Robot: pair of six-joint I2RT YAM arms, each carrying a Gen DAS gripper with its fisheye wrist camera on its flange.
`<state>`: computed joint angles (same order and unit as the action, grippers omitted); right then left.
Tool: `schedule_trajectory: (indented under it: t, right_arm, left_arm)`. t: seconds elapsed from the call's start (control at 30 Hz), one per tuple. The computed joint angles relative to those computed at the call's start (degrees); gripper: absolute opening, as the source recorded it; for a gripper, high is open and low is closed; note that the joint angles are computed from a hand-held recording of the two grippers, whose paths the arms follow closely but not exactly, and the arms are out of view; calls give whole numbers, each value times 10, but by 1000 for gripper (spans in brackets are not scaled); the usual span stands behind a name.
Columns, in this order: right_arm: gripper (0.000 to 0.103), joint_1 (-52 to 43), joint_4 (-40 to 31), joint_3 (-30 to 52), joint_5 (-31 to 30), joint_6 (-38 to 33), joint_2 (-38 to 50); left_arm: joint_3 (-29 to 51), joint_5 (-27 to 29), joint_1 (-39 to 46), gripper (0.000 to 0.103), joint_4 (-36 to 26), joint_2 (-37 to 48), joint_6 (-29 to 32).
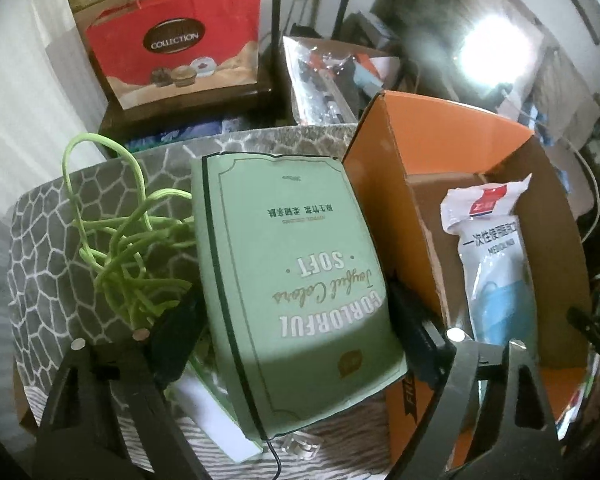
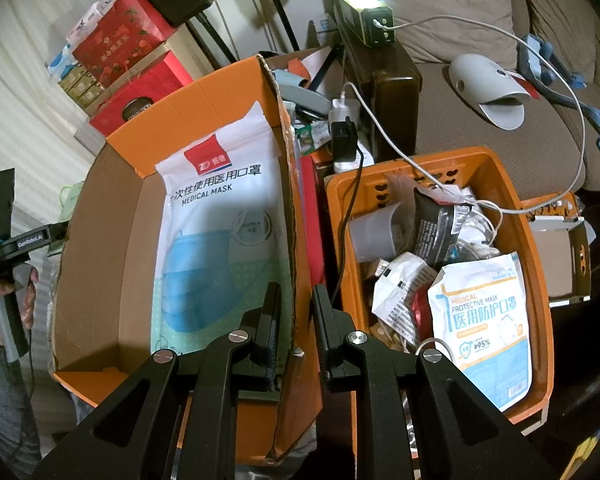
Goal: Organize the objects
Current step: 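Lift the green tissue box with the left gripper over the cardboard box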
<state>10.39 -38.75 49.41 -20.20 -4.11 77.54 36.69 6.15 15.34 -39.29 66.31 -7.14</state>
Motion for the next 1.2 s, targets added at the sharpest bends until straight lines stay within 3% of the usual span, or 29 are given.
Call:
schedule_trajectory:
  t: [0.37,0.9,1.07,1.2]
  right_arm:
    - [17,-1,0,1,-1,0,2]
    - [17,-2,2,0,0,-2,2]
    - [17,-3,3,-1,0,-3,3]
    - [17,-1,1,0,1,-2,2]
  left_arm:
    - [-8,81,91,74,-21,-48,30]
    - [110,230,239,71,-175,-125,105]
    - [138,248,206,71,-195,-139,77]
    - [137,225,111,71,-164,-141,3]
